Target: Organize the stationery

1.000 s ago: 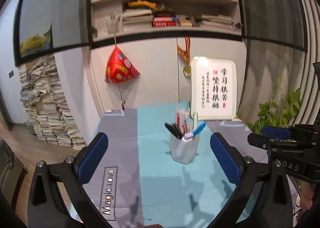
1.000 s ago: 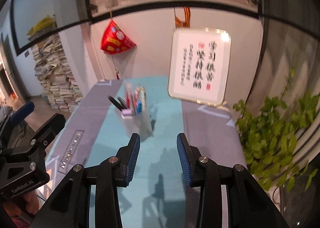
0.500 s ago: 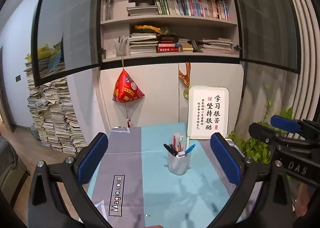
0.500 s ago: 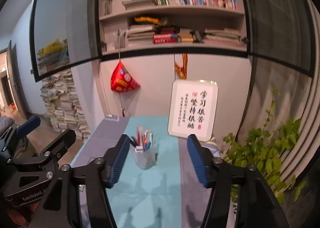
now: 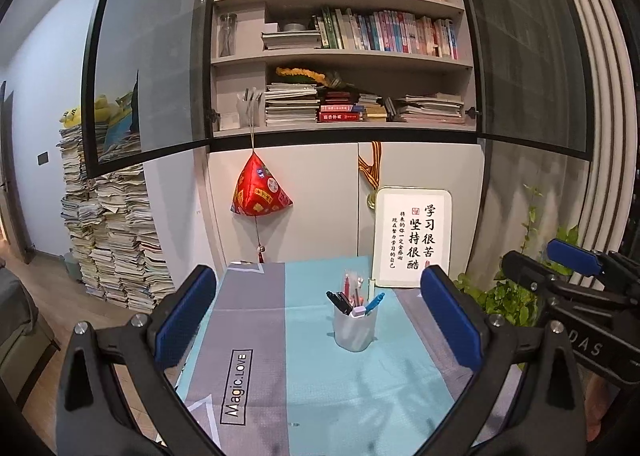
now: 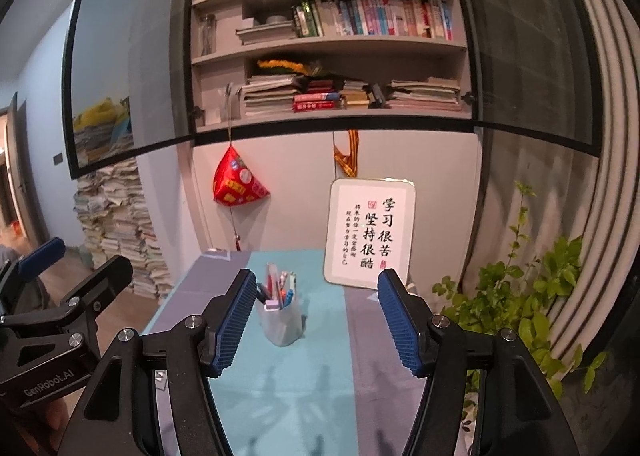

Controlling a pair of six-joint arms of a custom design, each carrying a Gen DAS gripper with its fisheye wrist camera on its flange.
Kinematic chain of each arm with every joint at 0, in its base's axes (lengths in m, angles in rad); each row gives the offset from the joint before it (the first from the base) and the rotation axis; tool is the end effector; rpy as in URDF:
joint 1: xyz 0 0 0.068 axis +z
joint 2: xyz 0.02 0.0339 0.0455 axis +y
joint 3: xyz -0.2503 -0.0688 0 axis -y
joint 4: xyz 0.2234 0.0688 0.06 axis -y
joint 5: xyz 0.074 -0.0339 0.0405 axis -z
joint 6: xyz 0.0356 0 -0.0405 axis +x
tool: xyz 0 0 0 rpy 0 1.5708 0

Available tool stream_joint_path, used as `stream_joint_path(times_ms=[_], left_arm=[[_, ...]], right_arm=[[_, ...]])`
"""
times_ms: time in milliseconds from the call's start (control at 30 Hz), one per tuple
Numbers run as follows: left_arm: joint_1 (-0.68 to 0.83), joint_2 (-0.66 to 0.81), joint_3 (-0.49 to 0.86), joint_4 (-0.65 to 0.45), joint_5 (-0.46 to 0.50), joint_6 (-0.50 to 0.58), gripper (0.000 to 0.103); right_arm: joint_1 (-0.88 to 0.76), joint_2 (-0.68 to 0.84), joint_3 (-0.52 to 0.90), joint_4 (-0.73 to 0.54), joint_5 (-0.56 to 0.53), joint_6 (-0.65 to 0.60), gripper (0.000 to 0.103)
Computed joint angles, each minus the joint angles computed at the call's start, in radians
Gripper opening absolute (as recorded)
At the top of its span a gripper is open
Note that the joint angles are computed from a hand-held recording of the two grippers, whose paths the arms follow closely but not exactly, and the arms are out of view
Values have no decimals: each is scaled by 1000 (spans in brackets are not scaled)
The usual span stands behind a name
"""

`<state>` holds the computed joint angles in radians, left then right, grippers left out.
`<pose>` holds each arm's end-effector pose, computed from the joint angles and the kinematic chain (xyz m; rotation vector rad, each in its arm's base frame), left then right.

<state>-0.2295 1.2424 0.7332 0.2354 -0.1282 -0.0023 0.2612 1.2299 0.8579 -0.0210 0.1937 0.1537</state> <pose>0.2628 -0.0567 0.2644 0.1197 1.8386 -0.0439 0.2596 0.0623 0.2824 0.0216 1.9569 0.0830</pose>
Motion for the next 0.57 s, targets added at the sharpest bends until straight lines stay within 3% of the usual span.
stream_joint_path(times_ms=[567], left_arm=[[-12, -30, -28, 14, -8, 0, 102]], right_arm=[[18, -21, -11, 5, 11, 12, 66]])
